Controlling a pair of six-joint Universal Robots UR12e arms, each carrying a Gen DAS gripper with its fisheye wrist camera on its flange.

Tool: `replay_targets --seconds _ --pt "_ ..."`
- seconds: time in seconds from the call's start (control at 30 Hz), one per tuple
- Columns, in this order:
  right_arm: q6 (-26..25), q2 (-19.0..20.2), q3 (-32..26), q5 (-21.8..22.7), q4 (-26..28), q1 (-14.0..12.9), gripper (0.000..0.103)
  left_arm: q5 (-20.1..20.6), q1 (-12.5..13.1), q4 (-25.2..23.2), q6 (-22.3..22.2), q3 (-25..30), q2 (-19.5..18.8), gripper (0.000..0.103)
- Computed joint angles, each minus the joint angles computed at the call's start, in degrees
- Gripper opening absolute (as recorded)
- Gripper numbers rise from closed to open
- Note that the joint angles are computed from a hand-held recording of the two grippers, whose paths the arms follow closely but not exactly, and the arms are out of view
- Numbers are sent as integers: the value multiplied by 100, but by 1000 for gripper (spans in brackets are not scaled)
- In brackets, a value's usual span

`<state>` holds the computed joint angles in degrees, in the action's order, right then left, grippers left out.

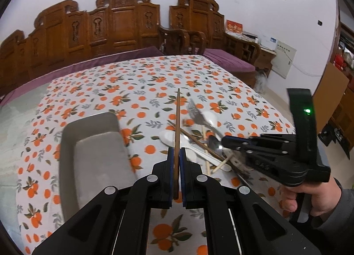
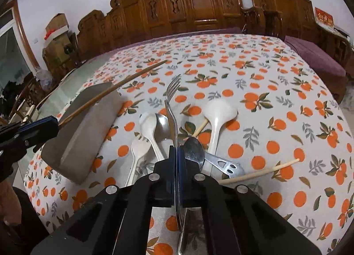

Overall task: Organize utensils
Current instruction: 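Lift the chopstick with the left gripper while the right gripper grasps a metal fork, then place the chopstick in the metal tray with the left gripper while the right places the fork there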

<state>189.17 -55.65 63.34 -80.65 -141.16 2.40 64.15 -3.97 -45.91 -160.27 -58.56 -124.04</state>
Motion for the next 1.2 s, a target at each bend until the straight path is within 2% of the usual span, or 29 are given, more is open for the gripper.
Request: replay_targets --seconds 0.2,0.5,0.83,1.2 --pt "-64 -28 13 32 -115 14 3 189 87 144 -211 -82 77 4" --pt "-237 -66 54 102 -196 70 3 507 243 110 -523 -190 176 4" --pt "-337 -104 83 162 -140 103 3 1018 286 -246 -619 -92 115 4" --pt "-723 -26 -253 268 175 291 3 1146 277 -667 -717 216 -127 4"
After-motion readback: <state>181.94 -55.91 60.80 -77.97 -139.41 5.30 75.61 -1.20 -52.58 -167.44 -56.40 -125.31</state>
